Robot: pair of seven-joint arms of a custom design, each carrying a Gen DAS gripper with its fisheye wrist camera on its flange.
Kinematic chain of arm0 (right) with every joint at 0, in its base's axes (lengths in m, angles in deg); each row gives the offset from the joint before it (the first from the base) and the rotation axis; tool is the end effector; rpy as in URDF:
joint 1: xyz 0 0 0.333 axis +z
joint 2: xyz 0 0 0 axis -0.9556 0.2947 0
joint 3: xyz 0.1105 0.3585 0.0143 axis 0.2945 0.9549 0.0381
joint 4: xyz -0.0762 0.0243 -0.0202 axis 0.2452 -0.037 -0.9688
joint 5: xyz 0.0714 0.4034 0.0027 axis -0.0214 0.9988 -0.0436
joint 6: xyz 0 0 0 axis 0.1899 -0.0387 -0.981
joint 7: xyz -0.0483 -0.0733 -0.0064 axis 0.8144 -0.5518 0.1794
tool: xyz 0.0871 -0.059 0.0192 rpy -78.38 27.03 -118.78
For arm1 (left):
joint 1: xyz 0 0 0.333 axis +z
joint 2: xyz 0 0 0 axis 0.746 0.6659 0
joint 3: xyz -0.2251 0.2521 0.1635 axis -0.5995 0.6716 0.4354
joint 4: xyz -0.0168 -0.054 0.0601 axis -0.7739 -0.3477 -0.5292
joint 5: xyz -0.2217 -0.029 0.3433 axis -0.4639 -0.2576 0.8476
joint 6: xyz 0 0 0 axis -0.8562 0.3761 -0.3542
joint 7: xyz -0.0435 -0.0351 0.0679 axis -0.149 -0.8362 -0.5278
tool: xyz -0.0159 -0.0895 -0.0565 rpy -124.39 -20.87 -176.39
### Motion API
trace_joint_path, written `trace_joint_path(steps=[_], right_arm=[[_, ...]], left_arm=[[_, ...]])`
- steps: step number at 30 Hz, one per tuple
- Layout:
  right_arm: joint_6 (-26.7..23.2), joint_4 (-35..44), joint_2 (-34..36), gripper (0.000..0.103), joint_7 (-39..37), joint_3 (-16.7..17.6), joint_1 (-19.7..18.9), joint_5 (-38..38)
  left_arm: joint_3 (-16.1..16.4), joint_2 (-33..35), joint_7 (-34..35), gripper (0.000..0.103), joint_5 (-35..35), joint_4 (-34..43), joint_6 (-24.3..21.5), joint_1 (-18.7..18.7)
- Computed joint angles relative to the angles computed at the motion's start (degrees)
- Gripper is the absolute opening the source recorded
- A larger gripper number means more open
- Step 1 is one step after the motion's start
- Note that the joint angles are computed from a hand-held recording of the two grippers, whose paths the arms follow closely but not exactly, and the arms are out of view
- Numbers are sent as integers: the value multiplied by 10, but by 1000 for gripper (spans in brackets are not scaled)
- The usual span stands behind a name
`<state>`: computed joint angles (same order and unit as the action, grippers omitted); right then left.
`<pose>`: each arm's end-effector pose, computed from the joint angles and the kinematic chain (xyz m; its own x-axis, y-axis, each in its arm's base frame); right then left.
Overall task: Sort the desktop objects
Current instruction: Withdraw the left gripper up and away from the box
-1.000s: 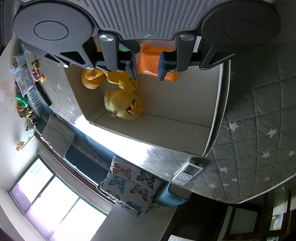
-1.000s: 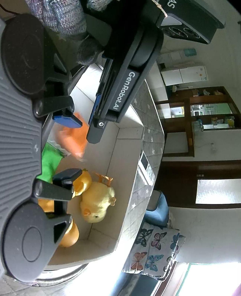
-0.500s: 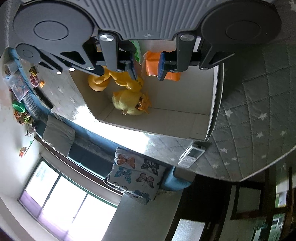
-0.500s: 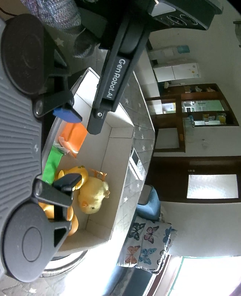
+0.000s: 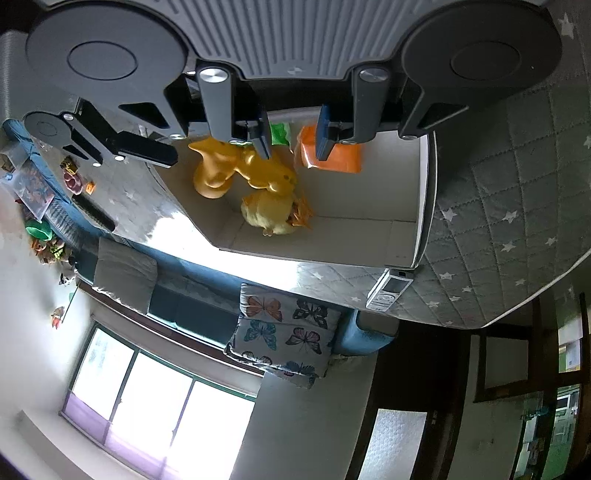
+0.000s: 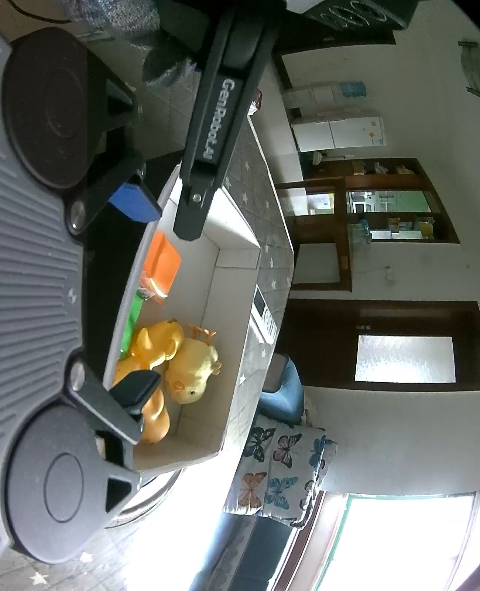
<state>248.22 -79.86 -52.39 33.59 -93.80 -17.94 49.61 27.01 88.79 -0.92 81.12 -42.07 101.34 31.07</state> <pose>0.6132 0.4136 0.3921 0.3571 -0.9341 0.0021 -0.4824 -0.1863 -0.8559 0.6334 -0.3528 0.4550 -0.3017 -0.9175 0.2593 -0.6467 -0.0029 -0.7628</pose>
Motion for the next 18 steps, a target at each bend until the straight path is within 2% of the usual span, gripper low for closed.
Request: trace_joint_path(steps=[2,4,6,10,12,15,18], right_arm=[[7,-8,-3,93,-1,-1,5,4],[13,-15,-7,99,-8,-1,9,12],[20,-21,-9,103,-22,0,13,22],[30,-28,-9,103,-55,-10,32,58],[29,-27,-5,103,-72,-30,54,90],[33,-28,-5,103,-93,-29,59,118],[52,-30,-7,103,-103,-3,42,128]], left_arm=[[30,-7,-14,29,11,-9,9,-23],[68,-13,-35,30,27,-17,16,-55],[90,-18,-52,30,40,-24,19,-73],[106,-24,-74,30,59,-36,22,-83],[119,-27,-89,30,70,-40,22,-94],[178,-30,-131,30,110,-43,19,-144],[259,-27,-198,30,181,-39,10,-217]])
